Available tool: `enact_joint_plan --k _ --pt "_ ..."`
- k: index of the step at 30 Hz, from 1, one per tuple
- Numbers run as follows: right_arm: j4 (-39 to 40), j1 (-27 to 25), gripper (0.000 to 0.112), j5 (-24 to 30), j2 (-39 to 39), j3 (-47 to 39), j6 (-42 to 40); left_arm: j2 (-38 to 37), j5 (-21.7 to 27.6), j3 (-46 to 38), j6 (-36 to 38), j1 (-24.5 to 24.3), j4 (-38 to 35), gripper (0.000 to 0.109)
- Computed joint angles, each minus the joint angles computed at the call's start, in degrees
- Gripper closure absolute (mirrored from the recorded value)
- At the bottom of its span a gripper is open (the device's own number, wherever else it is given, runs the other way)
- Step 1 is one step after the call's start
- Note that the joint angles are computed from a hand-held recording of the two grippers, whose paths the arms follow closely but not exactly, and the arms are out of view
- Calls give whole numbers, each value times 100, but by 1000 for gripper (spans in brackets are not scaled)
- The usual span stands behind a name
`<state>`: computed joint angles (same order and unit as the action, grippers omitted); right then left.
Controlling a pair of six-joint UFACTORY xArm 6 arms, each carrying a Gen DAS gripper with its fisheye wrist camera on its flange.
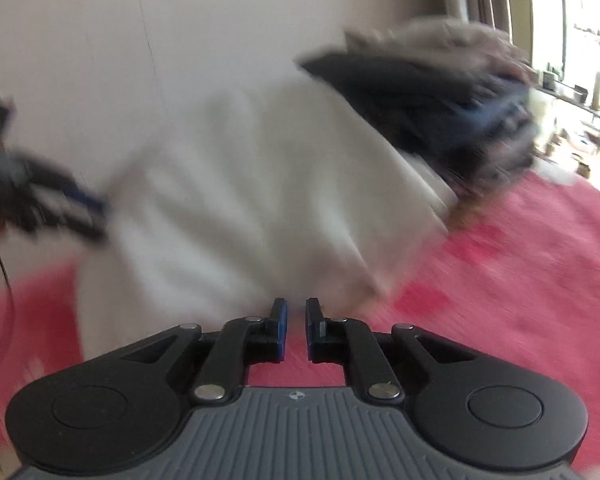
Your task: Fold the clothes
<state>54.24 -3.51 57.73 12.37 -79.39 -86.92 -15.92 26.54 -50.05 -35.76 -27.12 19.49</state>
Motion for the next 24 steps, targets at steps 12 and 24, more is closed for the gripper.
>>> enact_joint_plan --k 12,24 --pt "629 684 106 -1161 1252 -1607 595 -14 -152 78 -106 8 46 53" --pt "1146 818 100 763 1403 -2578 76 -27 -416 208 -371 57 104 51"
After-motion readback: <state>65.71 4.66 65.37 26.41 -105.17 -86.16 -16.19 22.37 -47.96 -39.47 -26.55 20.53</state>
